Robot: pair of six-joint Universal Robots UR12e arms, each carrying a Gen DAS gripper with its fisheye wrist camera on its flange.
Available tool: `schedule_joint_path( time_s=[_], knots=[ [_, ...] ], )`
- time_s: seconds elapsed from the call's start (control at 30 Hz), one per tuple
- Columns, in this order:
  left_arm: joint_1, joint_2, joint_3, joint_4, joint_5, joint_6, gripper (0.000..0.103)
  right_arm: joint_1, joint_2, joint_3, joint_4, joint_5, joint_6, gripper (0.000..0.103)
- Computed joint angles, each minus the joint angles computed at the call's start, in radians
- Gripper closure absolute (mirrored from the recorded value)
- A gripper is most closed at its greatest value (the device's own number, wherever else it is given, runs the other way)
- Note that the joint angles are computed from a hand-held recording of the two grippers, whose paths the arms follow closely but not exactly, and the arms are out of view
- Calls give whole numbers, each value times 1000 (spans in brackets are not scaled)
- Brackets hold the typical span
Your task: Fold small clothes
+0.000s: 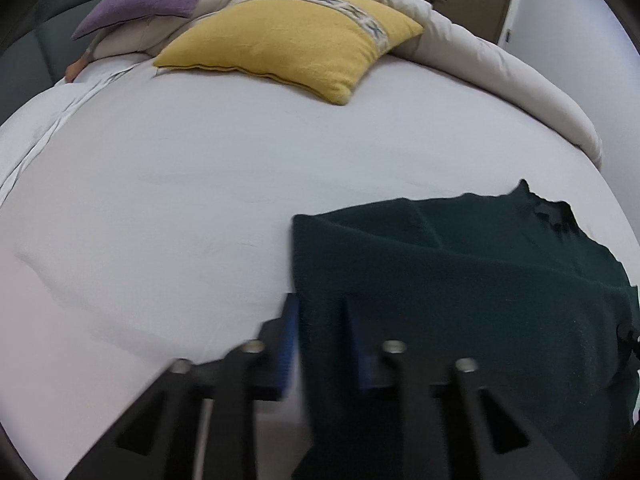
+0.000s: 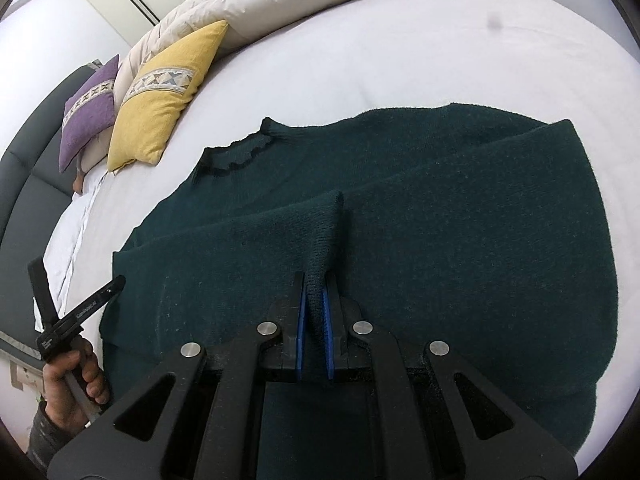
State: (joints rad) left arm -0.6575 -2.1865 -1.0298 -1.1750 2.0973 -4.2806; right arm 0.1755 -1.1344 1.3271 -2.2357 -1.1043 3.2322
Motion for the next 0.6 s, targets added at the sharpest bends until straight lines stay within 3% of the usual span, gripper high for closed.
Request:
schedule_joint_path(
  time_s=[0.13,0.23,0.3,0.47,0.6],
  knots=[
    [3,1,-10,12,3,5,88,4,0,-16,-2,-8,25,97],
    [5,9,-41,53,5,18,87,-2,14,-21,57,-16,42,98],
    [3,9,-36,49,12,21,87,-17,7,12,13,34,85,98],
    [-3,15,-49,63,27,23,84,-13,-19,29,-10,16,95,97],
    [-2,7,-41,54,30,37,84,-11,-1,24,-1,-1,89,99]
  ],
)
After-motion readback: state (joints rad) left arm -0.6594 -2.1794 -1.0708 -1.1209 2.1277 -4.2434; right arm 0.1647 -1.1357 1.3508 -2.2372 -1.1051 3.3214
